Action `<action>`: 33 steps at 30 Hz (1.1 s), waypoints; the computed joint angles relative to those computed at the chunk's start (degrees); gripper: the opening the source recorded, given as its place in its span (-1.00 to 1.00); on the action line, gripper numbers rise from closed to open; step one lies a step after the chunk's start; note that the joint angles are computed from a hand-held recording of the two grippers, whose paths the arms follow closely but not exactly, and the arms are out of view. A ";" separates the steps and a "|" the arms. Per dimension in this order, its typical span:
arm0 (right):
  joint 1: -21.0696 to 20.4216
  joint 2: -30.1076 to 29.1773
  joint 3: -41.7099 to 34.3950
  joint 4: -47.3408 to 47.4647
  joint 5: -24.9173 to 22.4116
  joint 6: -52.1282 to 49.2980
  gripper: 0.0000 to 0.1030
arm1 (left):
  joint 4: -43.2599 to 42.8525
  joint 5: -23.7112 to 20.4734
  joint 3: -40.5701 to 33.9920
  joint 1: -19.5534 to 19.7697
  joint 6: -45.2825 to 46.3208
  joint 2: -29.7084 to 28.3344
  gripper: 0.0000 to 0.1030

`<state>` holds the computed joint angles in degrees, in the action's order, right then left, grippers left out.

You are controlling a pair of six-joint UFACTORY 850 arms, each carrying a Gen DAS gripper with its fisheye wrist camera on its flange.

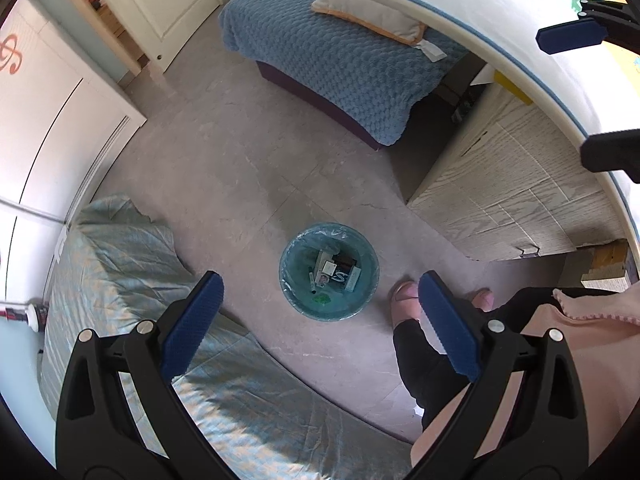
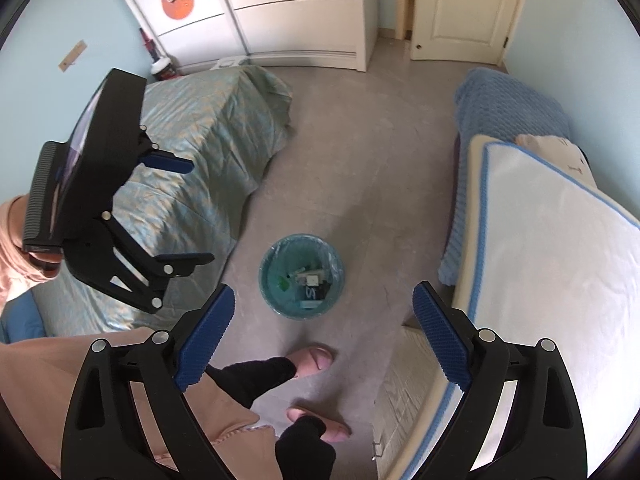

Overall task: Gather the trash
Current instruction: 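Open both tools to drop the boxes into the teal bin, then move both open tools back over the bed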

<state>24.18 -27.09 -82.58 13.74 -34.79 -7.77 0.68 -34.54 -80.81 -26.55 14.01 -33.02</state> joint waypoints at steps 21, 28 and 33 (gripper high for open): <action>-2.74 11.73 14.58 -7.94 5.89 17.82 0.75 | -2.37 -1.04 -6.46 -3.84 9.67 -2.13 0.86; -2.95 16.74 20.39 -13.32 8.15 28.23 0.75 | -3.44 -1.06 -8.26 -5.79 14.09 -2.57 0.86; -3.80 21.24 25.24 -16.87 9.85 35.14 0.75 | -3.30 -1.09 -10.13 -8.12 15.23 -2.97 0.86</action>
<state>20.39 -5.85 -57.34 -3.13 -24.94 27.38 -2.62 -35.63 -90.94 -34.67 29.24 -35.99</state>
